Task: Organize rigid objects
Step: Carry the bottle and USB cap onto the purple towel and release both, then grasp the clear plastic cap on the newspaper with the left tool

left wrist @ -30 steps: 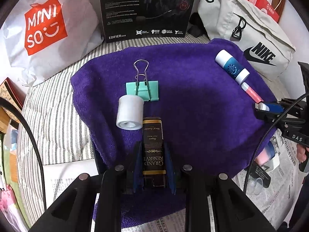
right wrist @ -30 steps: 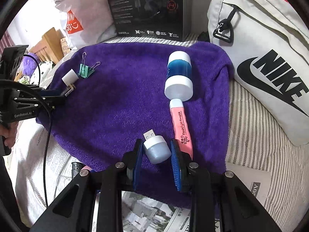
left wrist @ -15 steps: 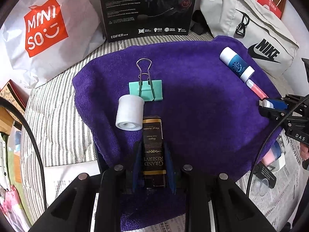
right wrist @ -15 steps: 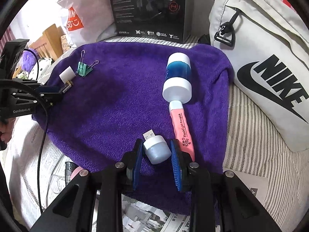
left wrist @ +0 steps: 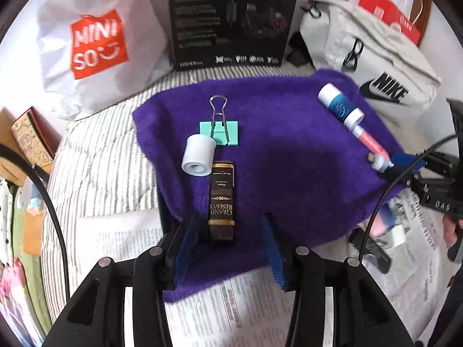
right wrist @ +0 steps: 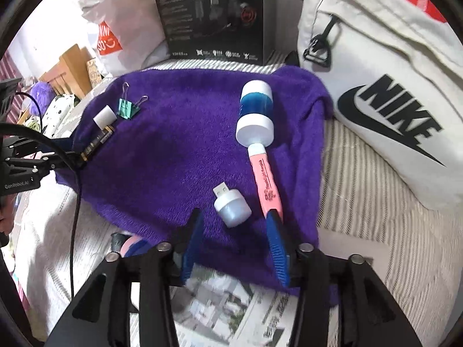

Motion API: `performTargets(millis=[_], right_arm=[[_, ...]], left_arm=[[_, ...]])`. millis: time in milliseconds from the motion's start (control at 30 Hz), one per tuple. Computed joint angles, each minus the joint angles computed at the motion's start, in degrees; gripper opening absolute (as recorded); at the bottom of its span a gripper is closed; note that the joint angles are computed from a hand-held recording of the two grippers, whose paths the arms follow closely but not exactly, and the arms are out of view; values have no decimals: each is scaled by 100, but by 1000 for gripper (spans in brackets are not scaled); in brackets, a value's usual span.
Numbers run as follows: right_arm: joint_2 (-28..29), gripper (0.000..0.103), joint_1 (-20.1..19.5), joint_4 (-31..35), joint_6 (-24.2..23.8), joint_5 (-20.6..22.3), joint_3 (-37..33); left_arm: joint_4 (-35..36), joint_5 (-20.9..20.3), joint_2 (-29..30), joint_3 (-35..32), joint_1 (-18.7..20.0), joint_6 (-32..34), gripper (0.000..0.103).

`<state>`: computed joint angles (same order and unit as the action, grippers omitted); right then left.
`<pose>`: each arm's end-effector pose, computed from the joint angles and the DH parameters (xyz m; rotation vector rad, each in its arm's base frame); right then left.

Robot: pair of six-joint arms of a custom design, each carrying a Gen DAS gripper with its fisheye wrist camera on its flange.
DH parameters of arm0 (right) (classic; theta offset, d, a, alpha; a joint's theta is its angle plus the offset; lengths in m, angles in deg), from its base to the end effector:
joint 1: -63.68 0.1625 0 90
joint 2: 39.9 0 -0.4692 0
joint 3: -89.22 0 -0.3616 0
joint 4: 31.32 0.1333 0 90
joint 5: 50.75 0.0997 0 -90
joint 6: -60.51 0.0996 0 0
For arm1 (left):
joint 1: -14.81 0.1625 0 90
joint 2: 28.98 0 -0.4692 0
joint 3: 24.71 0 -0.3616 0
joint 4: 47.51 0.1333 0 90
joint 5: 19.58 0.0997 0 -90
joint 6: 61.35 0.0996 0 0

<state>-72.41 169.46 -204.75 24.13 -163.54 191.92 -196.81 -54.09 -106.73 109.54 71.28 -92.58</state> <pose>0.2642 -0.5866 0.0079 1.1314 -2.4553 0.2112 -0.0422 -0.4536 0.2680 0.0163 2.2579 -0.6826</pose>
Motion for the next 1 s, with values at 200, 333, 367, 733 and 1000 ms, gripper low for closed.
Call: performTargets(millis=[200, 333, 367, 733, 1000], right_arm=[[-336, 50, -7, -379, 116, 96, 501], [-538, 51, -16, -669, 240, 130, 853], [-587, 52, -21, -755, 268, 143, 942], [-1241, 58, -304, -1317, 277, 271, 1930], [-1570, 58, -605, -1549, 344, 243, 2315]], left_arm=[[-20, -35, -235, 413, -496, -235, 44], [-187, -164, -257, 663, -711, -315, 44], [-326, -243, -258, 747, -763, -295, 44], [-1053, -673, 520, 977, -1000, 29, 44], [-1571, -975, 1055, 915, -918, 534, 44]])
